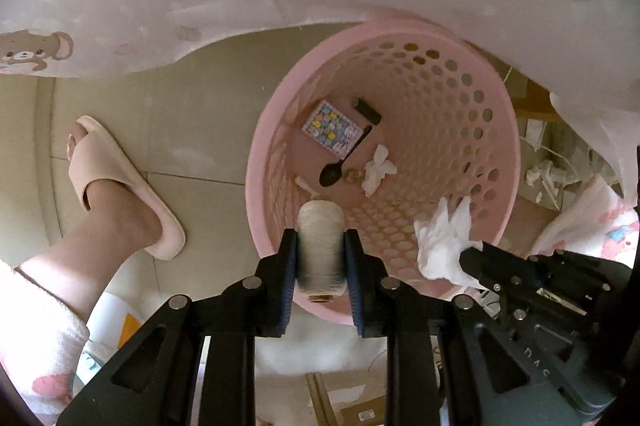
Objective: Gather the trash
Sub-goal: 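Open both tools to drop the spool and tissue into the basket, then raise both open tools back toward the chair seat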
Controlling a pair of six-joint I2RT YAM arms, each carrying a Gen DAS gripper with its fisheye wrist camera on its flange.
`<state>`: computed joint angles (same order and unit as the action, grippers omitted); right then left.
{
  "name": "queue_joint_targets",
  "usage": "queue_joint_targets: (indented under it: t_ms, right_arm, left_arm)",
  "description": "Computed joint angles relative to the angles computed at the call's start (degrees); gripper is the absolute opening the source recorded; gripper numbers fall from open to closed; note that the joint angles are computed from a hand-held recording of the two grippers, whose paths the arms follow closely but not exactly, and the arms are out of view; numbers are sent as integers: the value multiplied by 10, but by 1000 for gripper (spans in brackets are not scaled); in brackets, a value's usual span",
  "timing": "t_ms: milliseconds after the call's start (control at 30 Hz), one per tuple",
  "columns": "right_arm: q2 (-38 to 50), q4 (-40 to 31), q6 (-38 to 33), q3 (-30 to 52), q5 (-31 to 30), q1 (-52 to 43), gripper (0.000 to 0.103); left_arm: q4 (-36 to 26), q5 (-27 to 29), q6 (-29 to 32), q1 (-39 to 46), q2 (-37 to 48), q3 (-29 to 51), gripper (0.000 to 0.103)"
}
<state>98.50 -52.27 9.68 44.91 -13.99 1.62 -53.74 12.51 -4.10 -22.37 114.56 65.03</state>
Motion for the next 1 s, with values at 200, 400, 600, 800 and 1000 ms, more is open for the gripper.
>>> queue_joint_targets:
  t_ms: [200, 400, 600, 800, 1000]
  right_arm:
    - [3, 7, 11, 1, 1, 7, 47]
    - [2, -1, 16, 4, 17, 10, 47]
    - [-6, -8, 17, 9, 49, 32, 48]
    - [-57, -19, 21, 21, 69, 54, 48]
    - [-122, -44, 27, 47, 74, 55, 48]
  left_arm:
    - [0, -12, 10, -12, -2, -4, 23]
    - [0, -17, 7, -6, -15, -8, 35]
    - [-1, -49, 2, -10, -44, -13, 43]
    - [5, -86, 8, -16, -142, -12, 54]
    - [4, -98, 21, -5, -194, 6, 57]
